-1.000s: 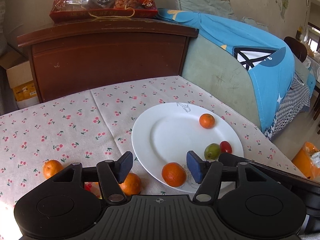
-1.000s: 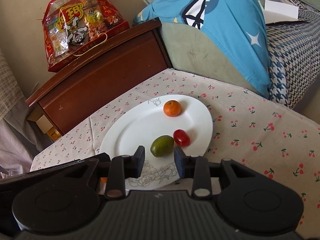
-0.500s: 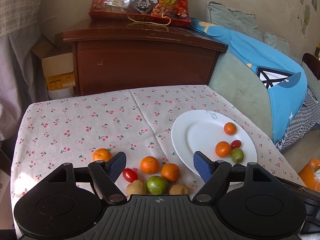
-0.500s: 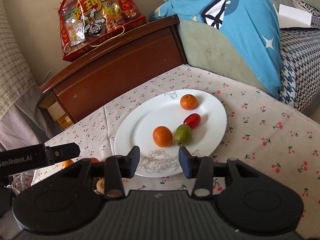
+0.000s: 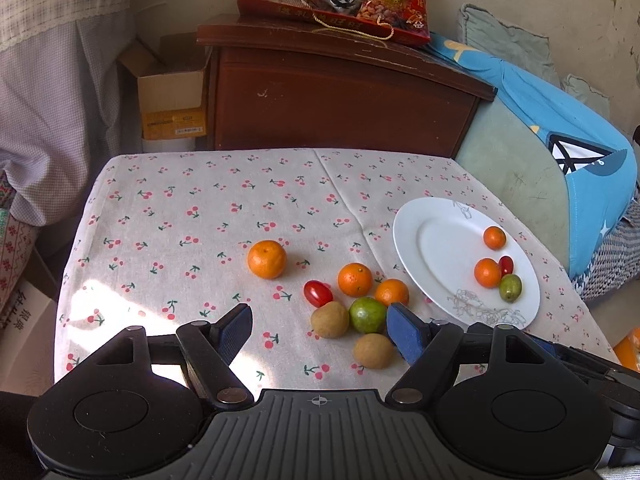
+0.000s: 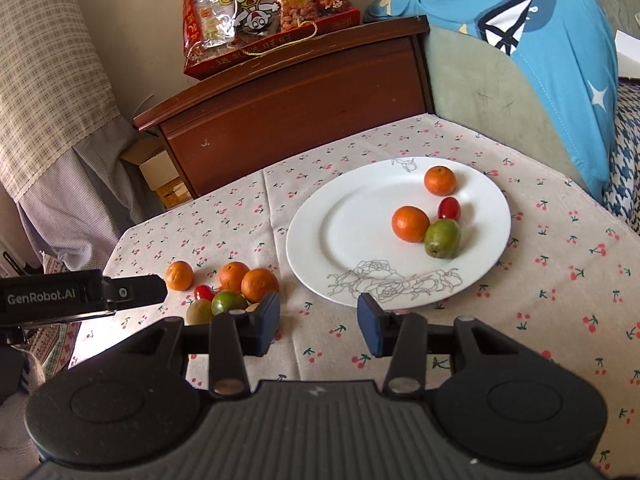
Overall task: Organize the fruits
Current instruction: 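Grasp a brown kiwi with the right tool while the left grasps another kiwi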
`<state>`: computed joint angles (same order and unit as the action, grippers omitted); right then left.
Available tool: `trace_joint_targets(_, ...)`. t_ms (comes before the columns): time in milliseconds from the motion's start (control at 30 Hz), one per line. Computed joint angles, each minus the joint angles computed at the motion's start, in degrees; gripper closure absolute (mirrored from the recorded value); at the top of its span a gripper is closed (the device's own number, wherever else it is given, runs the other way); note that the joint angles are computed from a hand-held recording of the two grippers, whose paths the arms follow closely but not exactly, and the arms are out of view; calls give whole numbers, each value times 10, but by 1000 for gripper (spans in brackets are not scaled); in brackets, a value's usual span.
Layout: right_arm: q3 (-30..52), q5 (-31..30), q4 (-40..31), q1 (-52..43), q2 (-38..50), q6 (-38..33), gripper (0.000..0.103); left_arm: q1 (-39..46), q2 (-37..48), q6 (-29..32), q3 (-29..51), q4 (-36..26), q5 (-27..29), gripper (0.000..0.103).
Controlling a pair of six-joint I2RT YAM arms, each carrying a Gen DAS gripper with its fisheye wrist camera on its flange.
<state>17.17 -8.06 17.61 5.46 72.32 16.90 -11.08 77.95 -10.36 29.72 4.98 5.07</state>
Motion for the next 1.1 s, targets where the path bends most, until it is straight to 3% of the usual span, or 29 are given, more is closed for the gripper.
trace_joint_targets(300, 7, -33, 39, 17, 52, -10, 62, 11, 8, 15, -30, 19, 4, 31)
trace_joint_targets(533, 27, -30, 80, 34, 118, -17, 69, 6, 33, 27, -32, 31, -1, 31)
trace_joint_targets(733, 39, -29, 98, 40, 151, -16, 69, -1, 45, 32, -41, 56, -2, 30)
trace_joint_targets(900, 46, -37, 115, 42, 177, -11, 78, 3, 54, 32, -43, 63, 3, 32)
trace_joint_targets(1100, 39, -35, 88, 31, 149, -11, 78, -14, 53, 43, -47, 76, 10, 44)
